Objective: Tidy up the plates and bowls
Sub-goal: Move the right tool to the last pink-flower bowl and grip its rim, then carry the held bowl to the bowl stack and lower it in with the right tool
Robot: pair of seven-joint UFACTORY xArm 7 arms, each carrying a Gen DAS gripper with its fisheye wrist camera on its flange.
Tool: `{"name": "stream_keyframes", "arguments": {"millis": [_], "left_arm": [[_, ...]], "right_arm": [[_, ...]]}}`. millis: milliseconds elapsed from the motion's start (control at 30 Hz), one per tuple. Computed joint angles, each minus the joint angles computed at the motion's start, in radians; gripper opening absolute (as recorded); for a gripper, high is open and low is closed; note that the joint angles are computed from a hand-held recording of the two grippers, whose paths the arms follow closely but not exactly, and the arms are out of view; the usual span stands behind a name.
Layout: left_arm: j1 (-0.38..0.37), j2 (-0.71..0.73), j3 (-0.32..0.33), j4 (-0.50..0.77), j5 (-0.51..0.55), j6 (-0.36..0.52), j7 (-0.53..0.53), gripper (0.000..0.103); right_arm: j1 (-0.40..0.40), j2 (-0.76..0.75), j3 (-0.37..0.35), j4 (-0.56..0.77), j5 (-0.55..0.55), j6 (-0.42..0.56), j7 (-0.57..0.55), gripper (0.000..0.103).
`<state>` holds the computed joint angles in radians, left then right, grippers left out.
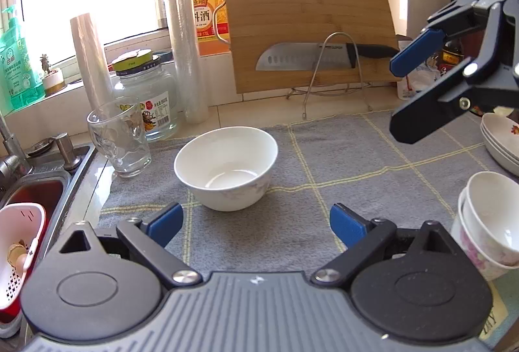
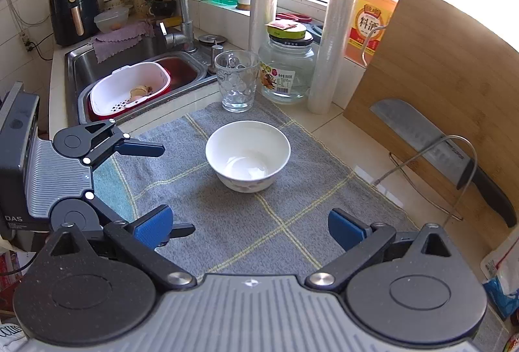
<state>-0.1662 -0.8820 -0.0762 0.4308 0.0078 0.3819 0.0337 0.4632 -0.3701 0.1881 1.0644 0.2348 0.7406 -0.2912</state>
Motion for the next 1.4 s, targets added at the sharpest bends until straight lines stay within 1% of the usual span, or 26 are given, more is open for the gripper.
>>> {"name": "stream_keyframes", "arguments": {"millis": [67,167,333,500,700,833,900,1033,1133,1233,1400], "left_arm": [[0.019,0.044,-0.001,0.002,0.011,-0.052,0.002,0.097],[0.023,0.100,0.012,0.006,0.009,-0.104,0.005,0.097],[0.016,0.180,0.031,0.019,0.001,-0.177,0.018,0.097],[0.010,0.250,0.053,0.039,-0.022,-0.222,0.019,0.097],[-0.072,0.300,0.132,0.059,-0.076,-0.247,0.084,0.097],[-0.101,0.327,0.154,0.075,-0.109,-0.260,0.121,0.097],[-0.090,0.335,0.142,0.078,-0.114,-0.265,0.124,0.096],[-0.089,0.346,0.137,0.081,-0.121,-0.278,0.136,0.096],[-0.096,0.355,0.146,0.088,-0.132,-0.279,0.147,0.096],[-0.099,0.362,0.150,0.091,-0.139,-0.285,0.156,0.095],[-0.105,0.367,0.158,0.097,-0.149,-0.284,0.173,0.094]], "right_arm": [[-0.003,0.067,0.012,0.050,-0.016,-0.005,0.005,0.103],[-0.007,0.156,0.029,0.118,-0.050,-0.007,0.014,0.103],[-0.004,0.295,0.030,0.238,-0.030,0.021,-0.002,0.103],[-0.013,0.415,0.032,0.342,0.005,0.054,-0.008,0.103],[-0.029,0.529,0.038,0.441,0.047,0.085,-0.013,0.103],[-0.035,0.591,0.039,0.495,0.054,0.096,0.007,0.102],[-0.039,0.613,0.040,0.514,0.058,0.103,0.017,0.100],[-0.050,0.641,0.045,0.533,0.077,0.114,0.016,0.092],[-0.055,0.650,0.048,0.537,0.089,0.120,0.010,0.086],[-0.055,0.652,0.048,0.534,0.088,0.118,0.010,0.084],[-0.063,0.662,0.053,0.544,0.111,0.133,-0.006,0.073]]}}
